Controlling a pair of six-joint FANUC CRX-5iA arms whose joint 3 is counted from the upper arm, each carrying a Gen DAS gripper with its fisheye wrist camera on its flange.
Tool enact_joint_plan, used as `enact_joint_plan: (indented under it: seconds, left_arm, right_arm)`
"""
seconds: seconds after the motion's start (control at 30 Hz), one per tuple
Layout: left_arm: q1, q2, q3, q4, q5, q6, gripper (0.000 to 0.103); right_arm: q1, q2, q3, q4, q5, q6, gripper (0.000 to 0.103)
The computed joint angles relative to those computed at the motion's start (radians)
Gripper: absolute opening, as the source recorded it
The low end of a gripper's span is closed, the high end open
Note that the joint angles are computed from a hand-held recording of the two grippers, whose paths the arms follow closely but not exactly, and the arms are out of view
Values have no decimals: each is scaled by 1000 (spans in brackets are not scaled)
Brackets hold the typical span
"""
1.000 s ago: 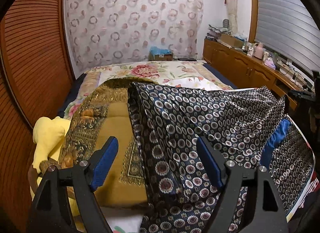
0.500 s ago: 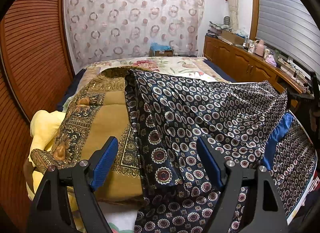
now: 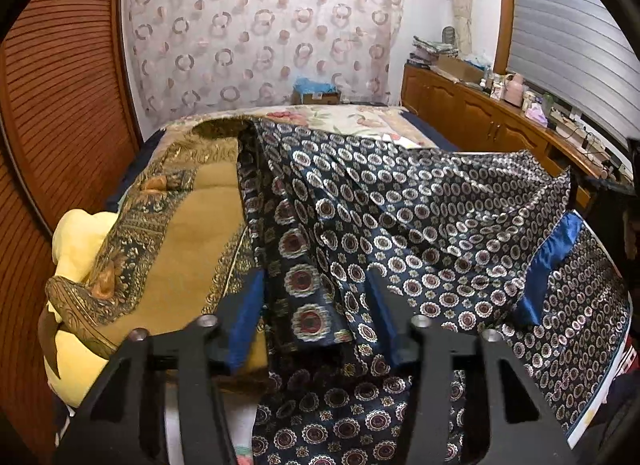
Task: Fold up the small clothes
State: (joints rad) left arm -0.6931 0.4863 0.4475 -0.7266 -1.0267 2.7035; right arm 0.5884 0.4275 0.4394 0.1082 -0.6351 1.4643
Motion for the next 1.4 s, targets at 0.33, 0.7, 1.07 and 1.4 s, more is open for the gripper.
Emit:
enact_joint_plan:
  seconds: [0.33, 0.7, 1.07, 1.4]
  left_arm:
    - [7, 5, 11, 2, -34, -7, 5]
    - [-19, -85, -77, -51, 44, 118, 3]
    - [-6, -70, -76, -17, 22, 94, 3]
    - [-10, -69, -89, -20, 28, 111, 3]
  right_arm:
    - [27, 105, 103, 91, -44, -21, 4]
    - [-2, -208, -297, -112, 136, 113, 3]
    - [-10, -279, -357, -151, 110, 175, 40]
    - [9, -234, -322, -162, 157, 83, 43]
